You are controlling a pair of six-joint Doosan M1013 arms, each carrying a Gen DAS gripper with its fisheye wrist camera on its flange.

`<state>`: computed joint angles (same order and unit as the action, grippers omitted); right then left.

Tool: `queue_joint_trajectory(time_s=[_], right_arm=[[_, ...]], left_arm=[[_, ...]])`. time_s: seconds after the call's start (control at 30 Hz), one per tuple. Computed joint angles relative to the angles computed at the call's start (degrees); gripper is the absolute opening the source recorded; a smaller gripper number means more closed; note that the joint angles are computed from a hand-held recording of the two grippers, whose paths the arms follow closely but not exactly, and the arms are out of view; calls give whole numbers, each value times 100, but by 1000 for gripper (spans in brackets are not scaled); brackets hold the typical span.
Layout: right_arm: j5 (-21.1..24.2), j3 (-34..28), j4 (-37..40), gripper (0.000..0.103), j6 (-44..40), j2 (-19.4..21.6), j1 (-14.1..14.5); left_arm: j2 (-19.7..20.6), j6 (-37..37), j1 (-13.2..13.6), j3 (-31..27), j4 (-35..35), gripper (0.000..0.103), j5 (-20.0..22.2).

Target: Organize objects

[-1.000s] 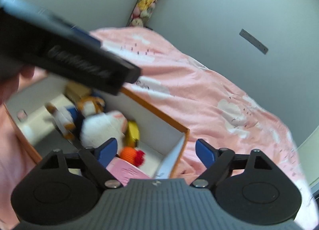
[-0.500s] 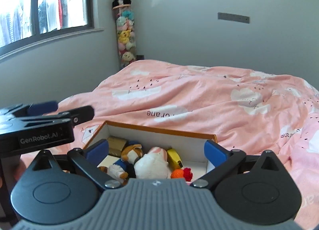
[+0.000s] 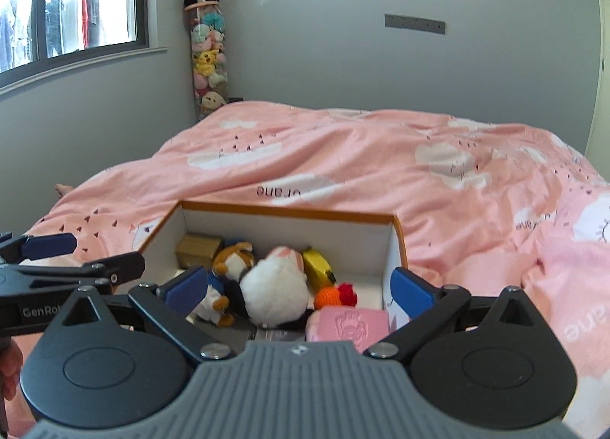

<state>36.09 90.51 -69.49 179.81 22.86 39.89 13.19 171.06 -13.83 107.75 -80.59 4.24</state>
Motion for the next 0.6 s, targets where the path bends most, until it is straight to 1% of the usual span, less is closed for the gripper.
queue_joint_trajectory(time_s=[0.03, 0.07, 0.17, 0.2, 0.23, 0.27, 0.33, 0.37, 0.43, 0.5, 0.6], right_arm=[[-12, 3, 59, 102, -23, 14, -3], [-38, 11, 100, 102, -41, 26, -6], [-99, 40, 205, 102, -153, 58, -16], [-91, 47, 233, 102, -183, 70, -17], [-78, 56, 254, 102, -183, 79, -16], [-89, 72, 266, 102, -165, 82, -20], [-139, 109, 262, 102, -81, 77, -32], [-158, 121, 270, 102, -46, 74, -36], [-202, 148, 252, 102, 26, 69, -44], [-241, 162, 255, 102, 53, 71, -47], [-316, 166, 323, 102, -14, 82, -48]], left_arm=[[8, -250, 5, 7, 234, 103, 19], [10, -311, 20, 22, 292, 103, 49], [20, -283, 16, 77, 272, 103, -38], [21, -18, 14, 99, 33, 103, -63], [24, 468, 18, 120, -427, 103, -69], [27, 793, 19, 137, -755, 103, -78], [42, 804, 27, 140, -786, 103, -78], [45, 1046, 30, 151, -1043, 103, -79], [47, 1273, 37, 159, -1280, 103, -55], [36, 1939, 43, 180, -1935, 103, -13], [24, 2210, 40, 190, -2191, 103, -3]])
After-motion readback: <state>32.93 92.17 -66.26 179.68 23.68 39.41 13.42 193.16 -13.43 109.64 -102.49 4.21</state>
